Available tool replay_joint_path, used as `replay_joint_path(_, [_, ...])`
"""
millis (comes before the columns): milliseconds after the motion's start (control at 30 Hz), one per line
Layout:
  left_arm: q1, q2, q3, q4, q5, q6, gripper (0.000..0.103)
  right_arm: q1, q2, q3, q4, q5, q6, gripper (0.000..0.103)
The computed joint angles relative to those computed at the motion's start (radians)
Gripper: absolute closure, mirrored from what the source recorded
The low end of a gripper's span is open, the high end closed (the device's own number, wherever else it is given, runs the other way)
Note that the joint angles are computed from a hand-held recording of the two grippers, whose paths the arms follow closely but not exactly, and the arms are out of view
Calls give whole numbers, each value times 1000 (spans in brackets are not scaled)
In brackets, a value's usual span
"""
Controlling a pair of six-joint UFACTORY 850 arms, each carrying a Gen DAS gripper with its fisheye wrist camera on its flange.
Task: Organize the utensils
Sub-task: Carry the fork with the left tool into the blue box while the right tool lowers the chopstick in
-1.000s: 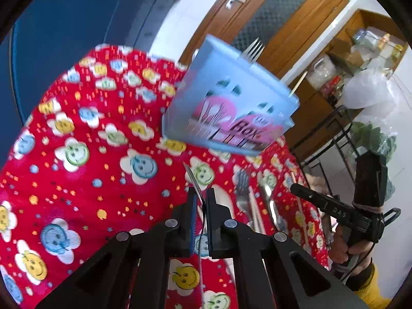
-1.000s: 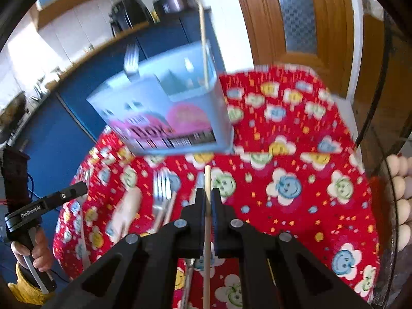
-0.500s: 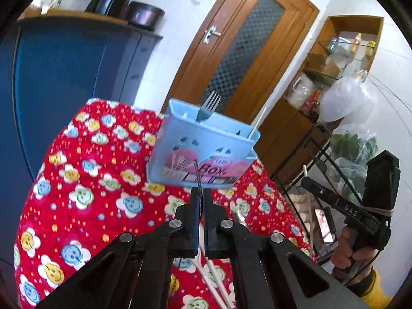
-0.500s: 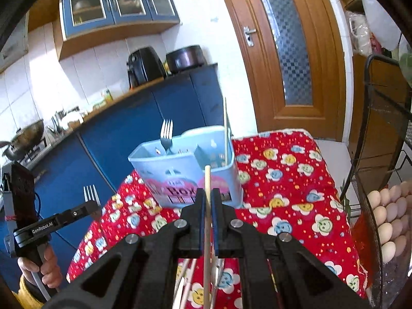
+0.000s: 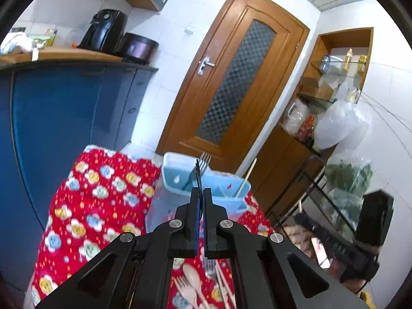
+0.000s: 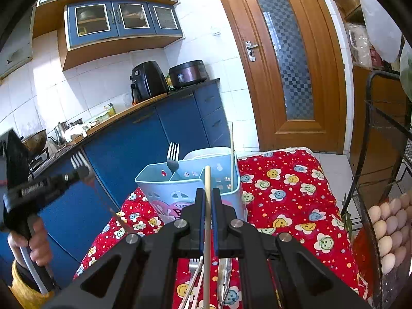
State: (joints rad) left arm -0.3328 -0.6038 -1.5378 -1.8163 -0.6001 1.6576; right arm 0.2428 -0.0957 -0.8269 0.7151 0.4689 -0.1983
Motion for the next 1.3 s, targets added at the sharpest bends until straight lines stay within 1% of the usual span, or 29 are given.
replay_joint_path(200, [-8,-35,-124,73,16,-92,102,-13,-9,-5,-36,-3,29,97])
replay_joint_path(433, [-25,-77,-258,118,56,-129,102,-33,-21,-14,-81,-7,74,97])
replay_joint_path(633, [-48,-130,-363,169,85,-178,102,-55,-41,-37,-108,-16,90,97])
replay_joint_path(733, [-56,-163,-410,219,91,-228,102,-65,-53,-57,-112,-17,81,97])
replay_joint_path(900, [-64,-212,-471,299,107,-302,102,-75,-79,-108,-112,7,51,97])
replay_joint_path(1067, [-64,-259,-524,366,102,-372,102,-87,-124,-183,-147,36,64,97])
replay_joint_path(1200, [-68,-289,-550,393,106,-392,102,-86,-164,-237,-127,98,15,97])
replay_joint_path(1300, [-69,-320,-588,443,94,-452,102,-87,-199,-281,-127,145,0,97])
